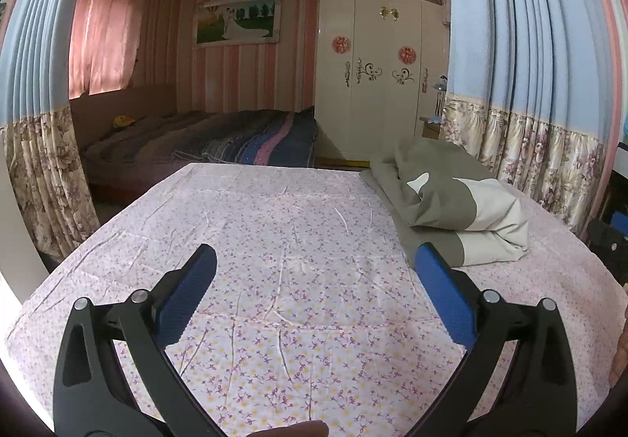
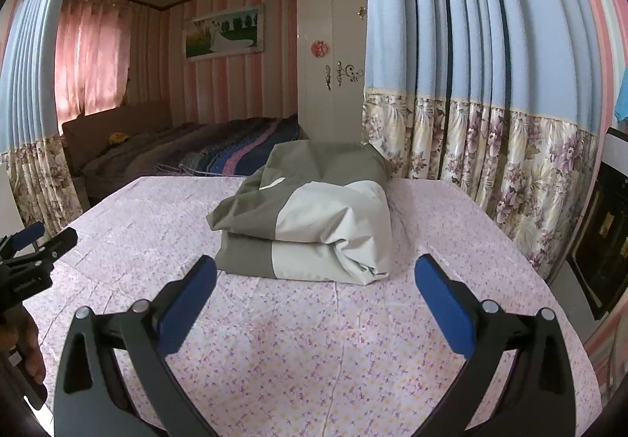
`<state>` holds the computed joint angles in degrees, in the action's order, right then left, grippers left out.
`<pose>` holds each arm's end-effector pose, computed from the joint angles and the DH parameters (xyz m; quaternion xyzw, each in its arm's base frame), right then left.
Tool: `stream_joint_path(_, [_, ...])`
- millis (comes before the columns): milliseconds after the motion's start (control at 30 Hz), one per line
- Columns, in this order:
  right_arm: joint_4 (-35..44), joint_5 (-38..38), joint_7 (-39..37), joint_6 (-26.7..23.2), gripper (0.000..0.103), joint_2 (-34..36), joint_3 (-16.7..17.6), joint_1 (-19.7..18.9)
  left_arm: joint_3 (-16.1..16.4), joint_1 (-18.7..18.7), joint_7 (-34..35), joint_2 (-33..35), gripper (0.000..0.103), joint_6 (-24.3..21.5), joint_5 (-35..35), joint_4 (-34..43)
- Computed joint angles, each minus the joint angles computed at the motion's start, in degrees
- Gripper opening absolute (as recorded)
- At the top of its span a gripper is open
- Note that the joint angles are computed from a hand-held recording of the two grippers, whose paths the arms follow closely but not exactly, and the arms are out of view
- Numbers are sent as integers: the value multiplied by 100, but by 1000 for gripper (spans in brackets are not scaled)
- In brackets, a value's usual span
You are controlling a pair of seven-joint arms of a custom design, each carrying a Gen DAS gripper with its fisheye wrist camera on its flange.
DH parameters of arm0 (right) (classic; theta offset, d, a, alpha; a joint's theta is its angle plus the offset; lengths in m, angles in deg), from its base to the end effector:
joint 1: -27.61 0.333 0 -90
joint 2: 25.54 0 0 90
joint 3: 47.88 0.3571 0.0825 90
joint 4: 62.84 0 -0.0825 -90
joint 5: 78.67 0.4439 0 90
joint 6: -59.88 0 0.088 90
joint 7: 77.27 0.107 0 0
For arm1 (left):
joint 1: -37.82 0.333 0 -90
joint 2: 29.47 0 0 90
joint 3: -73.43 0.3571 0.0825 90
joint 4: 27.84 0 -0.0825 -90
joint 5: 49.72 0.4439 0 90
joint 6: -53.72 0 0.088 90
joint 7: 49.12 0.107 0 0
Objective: Fold large clothes
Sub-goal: 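Open both grippers and withdraw them from the folded jacket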
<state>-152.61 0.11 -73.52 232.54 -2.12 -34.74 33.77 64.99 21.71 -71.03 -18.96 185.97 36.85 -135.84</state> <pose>0.7587 0.1583 0.4960 -0.7117 0.4351 -0.2775 0.4766 0.6429 -0.2659 0.4640 -0.7213 0.4111 -0.3018 0.4688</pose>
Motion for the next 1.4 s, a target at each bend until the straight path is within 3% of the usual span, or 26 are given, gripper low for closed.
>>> stream_joint_path(733, [53, -586, 531, 233, 101, 198, 128, -73, 32, 5, 88, 74, 100, -55, -233, 7])
stream_joint_path(967, [52, -1133, 1102, 286, 101, 252, 3, 37, 23, -25, 37, 41, 100, -141, -179, -6])
stream_joint_path(1100, [29, -995, 961, 399, 101, 213, 234, -131, 1, -37, 50, -16, 100, -212, -127, -30])
stream_joint_path(1267, [4, -1371, 1435, 436, 101, 196, 34, 10, -27, -37, 184, -21, 100, -355, -281, -6])
stream_joint_path(1400, [-40, -1584, 1649, 500, 101, 166, 65, -31, -35, -23, 133, -64, 100, -317, -305, -49])
